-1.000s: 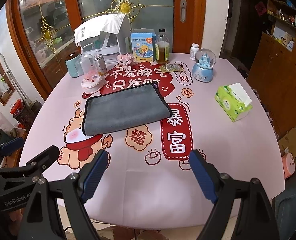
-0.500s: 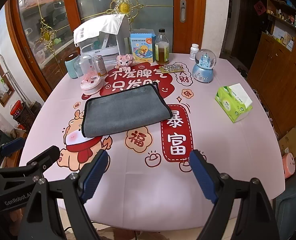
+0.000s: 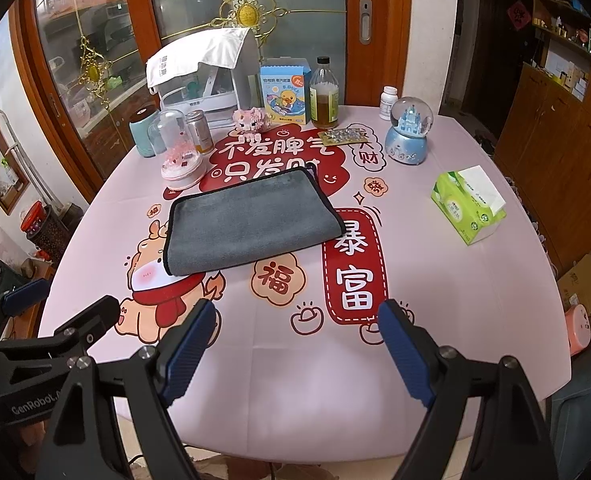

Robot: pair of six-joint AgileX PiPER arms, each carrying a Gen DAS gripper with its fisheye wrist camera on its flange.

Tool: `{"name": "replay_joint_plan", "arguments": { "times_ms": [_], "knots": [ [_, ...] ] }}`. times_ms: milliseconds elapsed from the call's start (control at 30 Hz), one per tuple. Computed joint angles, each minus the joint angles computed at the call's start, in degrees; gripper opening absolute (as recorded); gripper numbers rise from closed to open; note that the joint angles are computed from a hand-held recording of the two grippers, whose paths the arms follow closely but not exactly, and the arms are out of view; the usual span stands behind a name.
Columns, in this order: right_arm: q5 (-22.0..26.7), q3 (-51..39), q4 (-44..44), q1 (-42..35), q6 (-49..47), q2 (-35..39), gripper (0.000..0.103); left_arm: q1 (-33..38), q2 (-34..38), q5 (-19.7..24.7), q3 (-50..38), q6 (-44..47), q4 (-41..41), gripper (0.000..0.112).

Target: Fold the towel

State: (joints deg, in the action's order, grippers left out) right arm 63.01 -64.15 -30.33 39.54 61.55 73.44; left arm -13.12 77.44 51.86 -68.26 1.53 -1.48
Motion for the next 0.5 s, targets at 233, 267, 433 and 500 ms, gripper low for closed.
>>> {"name": "replay_joint_plan", "arguments": {
  "times_ms": [233, 267, 433, 500],
  "knots": [
    [-0.2, 0.3, 0.1, -0.1, -0.1, -0.2, 0.084, 0.0, 0.0, 0.0, 0.0, -0.1, 0.1, 0.102],
    [-0.2, 0.3, 0.0, 0.0, 0.0, -0.1, 0.084, 0.1, -0.1, -0.1, 0.4, 0.1, 0.1, 0.102],
    [-0.3, 0.3, 0.1, -0.2, -0.1, -0.2, 0.084, 0.0, -0.1, -0.3, 0.5, 0.0, 0.2, 0.102],
    [-0.4, 0.3, 0.1, -0.3, -0.3, -0.1, 0.084, 0.1, -0.1, -0.3, 0.5, 0.1, 0.2, 0.102]
  ]
}}
